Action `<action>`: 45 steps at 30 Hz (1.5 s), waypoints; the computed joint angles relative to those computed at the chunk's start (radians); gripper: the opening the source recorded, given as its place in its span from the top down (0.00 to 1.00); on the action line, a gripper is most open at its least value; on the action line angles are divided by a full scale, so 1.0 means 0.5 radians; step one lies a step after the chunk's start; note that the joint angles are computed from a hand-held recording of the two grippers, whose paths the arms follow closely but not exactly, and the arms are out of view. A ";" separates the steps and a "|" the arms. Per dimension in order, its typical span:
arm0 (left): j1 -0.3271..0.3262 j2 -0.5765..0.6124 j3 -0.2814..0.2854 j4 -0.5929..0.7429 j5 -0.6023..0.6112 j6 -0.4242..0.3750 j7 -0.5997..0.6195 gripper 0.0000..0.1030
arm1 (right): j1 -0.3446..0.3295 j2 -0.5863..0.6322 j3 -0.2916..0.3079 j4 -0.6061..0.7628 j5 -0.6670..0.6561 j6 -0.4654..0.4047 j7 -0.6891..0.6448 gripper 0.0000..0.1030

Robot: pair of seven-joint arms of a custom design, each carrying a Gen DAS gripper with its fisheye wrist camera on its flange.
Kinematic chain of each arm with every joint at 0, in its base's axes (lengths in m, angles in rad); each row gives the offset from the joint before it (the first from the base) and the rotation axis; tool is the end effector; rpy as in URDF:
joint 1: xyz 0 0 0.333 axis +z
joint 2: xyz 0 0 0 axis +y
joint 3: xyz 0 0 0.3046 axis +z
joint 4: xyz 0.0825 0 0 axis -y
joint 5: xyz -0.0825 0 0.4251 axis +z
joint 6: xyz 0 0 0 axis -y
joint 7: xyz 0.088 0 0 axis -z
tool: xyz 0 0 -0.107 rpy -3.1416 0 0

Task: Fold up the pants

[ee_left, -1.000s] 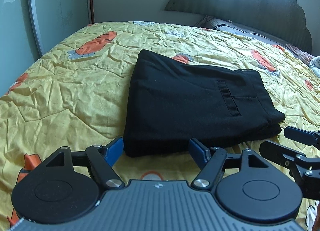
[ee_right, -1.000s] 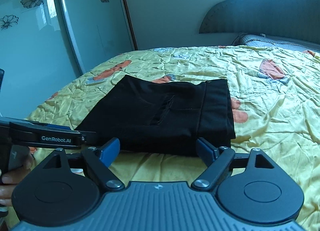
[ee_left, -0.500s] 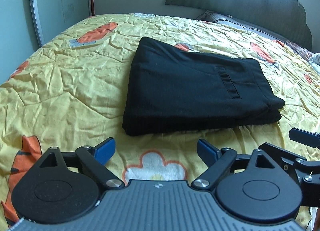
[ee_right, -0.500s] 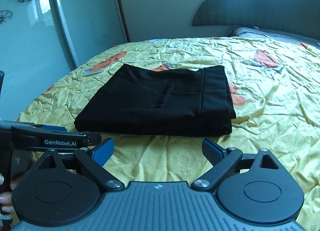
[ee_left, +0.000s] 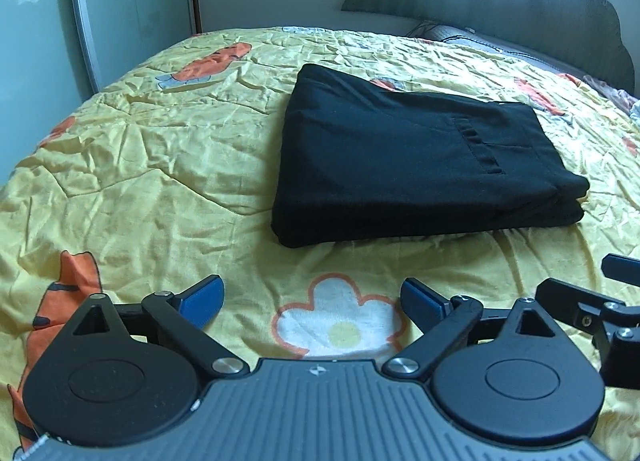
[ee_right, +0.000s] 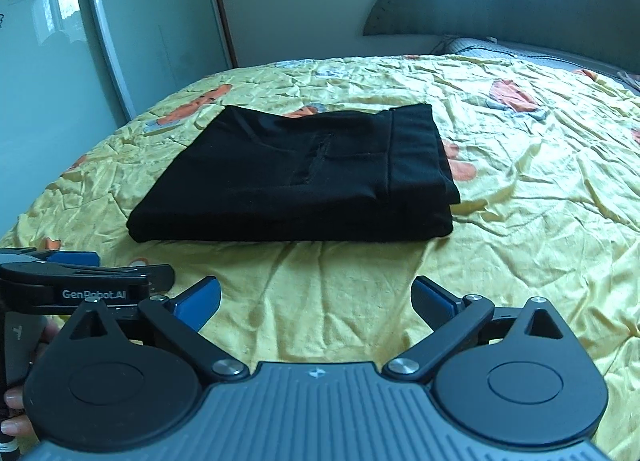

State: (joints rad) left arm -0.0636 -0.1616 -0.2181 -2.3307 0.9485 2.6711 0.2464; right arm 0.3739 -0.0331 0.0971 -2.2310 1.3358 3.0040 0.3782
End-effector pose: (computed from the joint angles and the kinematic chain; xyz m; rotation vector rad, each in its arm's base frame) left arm 0.5233 -0.1780 0.4109 -1.9450 1.4715 -0.5763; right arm 0.5403 0.1962 0.4020 -1.8742 1.2464 -0.3779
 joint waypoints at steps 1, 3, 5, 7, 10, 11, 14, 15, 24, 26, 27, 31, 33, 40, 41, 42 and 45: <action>0.000 0.000 -0.001 -0.002 0.005 -0.001 -0.003 0.06 | -0.001 0.003 0.000 0.000 -0.003 0.003 0.003 0.01; 0.004 -0.003 -0.007 -0.007 0.032 -0.010 -0.045 0.05 | -0.002 0.007 0.000 0.000 0.001 0.008 0.002 0.01; 0.010 -0.004 -0.018 -0.010 0.091 -0.031 -0.108 0.04 | -0.004 0.011 0.001 0.000 0.002 0.011 0.004 0.01; 0.011 -0.003 -0.024 -0.012 0.146 -0.051 -0.161 0.03 | -0.006 0.015 0.001 0.002 0.029 0.012 -0.019 0.01; 0.009 -0.007 -0.019 -0.022 0.199 -0.050 -0.217 0.02 | -0.007 0.024 0.005 0.009 0.047 0.025 -0.021 0.01; 0.009 -0.008 -0.018 -0.024 0.209 -0.049 -0.234 0.01 | -0.009 0.024 0.005 0.009 0.054 0.024 -0.021 0.01; 0.006 -0.007 -0.016 -0.025 0.232 -0.055 -0.261 0.01 | -0.014 0.031 0.007 0.013 0.066 0.024 -0.017 0.01; 0.005 -0.006 -0.016 -0.025 0.242 -0.055 -0.272 0.00 | -0.015 0.032 0.007 0.015 0.070 0.022 -0.017 0.01; -0.001 -0.007 -0.017 -0.033 0.340 -0.065 -0.378 0.00 | -0.023 0.049 0.013 0.028 0.110 0.012 -0.044 0.01; -0.001 -0.007 -0.018 -0.034 0.364 -0.065 -0.403 0.00 | -0.025 0.059 0.016 0.031 0.081 0.023 -0.007 0.01; -0.001 -0.006 -0.018 -0.035 0.377 -0.066 -0.415 0.00 | -0.026 0.064 0.018 0.032 0.077 0.030 -0.003 0.01; -0.005 -0.007 -0.019 -0.036 0.412 -0.071 -0.450 0.00 | -0.030 0.074 0.024 0.041 0.106 0.034 -0.025 0.01; -0.007 -0.007 -0.019 -0.036 0.425 -0.073 -0.464 0.00 | -0.029 0.078 0.029 0.046 0.142 0.042 -0.056 0.01; -0.014 -0.010 -0.021 -0.040 0.469 -0.088 -0.503 0.00 | -0.031 0.101 0.040 0.074 0.254 0.057 -0.183 0.01; -0.014 -0.011 -0.021 -0.041 0.477 -0.089 -0.509 0.00 | -0.030 0.103 0.042 0.077 0.263 0.062 -0.196 0.01; -0.014 -0.009 -0.022 -0.041 0.486 -0.092 -0.517 0.00 | -0.030 0.106 0.043 0.080 0.278 0.065 -0.216 0.01; -0.016 -0.010 -0.021 -0.043 0.506 -0.092 -0.540 0.00 | -0.027 0.117 0.049 0.089 0.312 0.085 -0.272 0.00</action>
